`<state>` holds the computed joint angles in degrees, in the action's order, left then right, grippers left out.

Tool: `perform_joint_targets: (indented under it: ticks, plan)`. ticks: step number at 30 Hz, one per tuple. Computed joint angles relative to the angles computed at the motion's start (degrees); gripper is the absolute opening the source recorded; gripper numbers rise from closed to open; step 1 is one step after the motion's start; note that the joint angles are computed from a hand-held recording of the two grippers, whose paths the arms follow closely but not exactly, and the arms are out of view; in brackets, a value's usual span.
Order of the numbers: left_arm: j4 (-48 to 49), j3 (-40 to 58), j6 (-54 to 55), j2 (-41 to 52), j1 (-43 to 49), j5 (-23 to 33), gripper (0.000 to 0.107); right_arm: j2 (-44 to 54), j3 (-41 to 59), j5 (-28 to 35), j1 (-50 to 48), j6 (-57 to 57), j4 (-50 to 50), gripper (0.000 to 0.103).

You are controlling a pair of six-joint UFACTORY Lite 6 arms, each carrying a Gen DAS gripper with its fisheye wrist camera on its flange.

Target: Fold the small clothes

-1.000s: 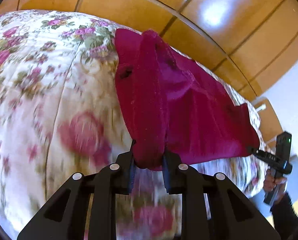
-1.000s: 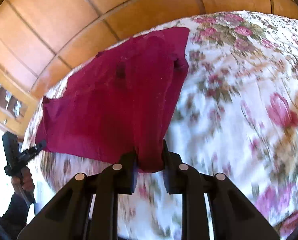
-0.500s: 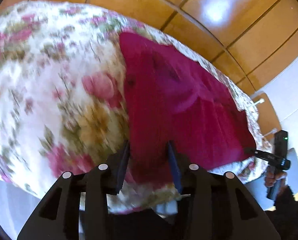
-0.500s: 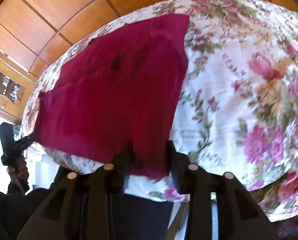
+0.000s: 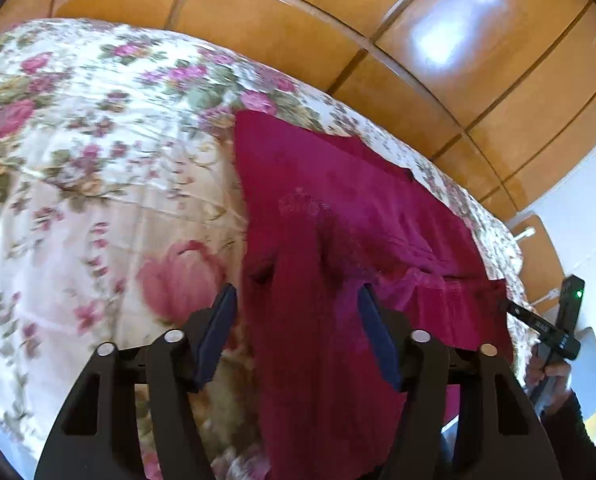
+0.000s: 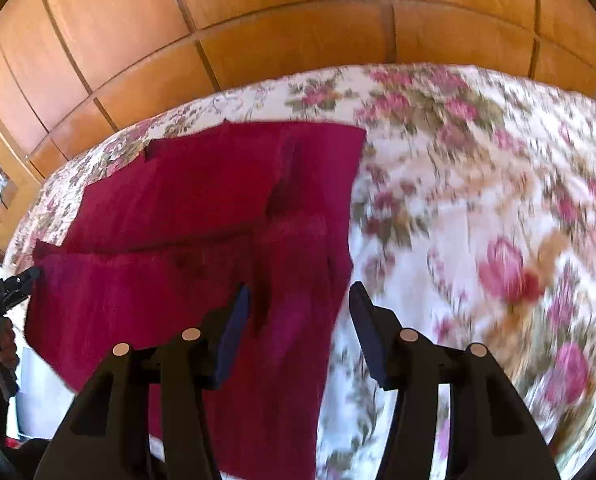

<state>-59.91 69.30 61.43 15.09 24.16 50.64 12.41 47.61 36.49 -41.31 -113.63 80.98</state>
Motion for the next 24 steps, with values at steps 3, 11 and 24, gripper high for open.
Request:
perform_joint_targets:
  ticks: [3, 11, 24]
  plan:
    - [0.32, 1.53, 0.29, 0.73, -1.8, -0.97, 0.028, 1.28, 1.93, -1.06, 2.62, 0.42, 0.43, 0.037]
    - [-3.72, -2.27, 6.64, -6.2, 0.7, 1.1, 0.008, -3.13, -0.58, 1.44, -0.46, 0.68, -0.18, 0.006]
    - [-7.02, 7.94, 6.37, -4.82, 0.61, 3.01, 0.008, -10.98, 5.75, 8.93, -0.95, 9.91, -0.08, 0.006]
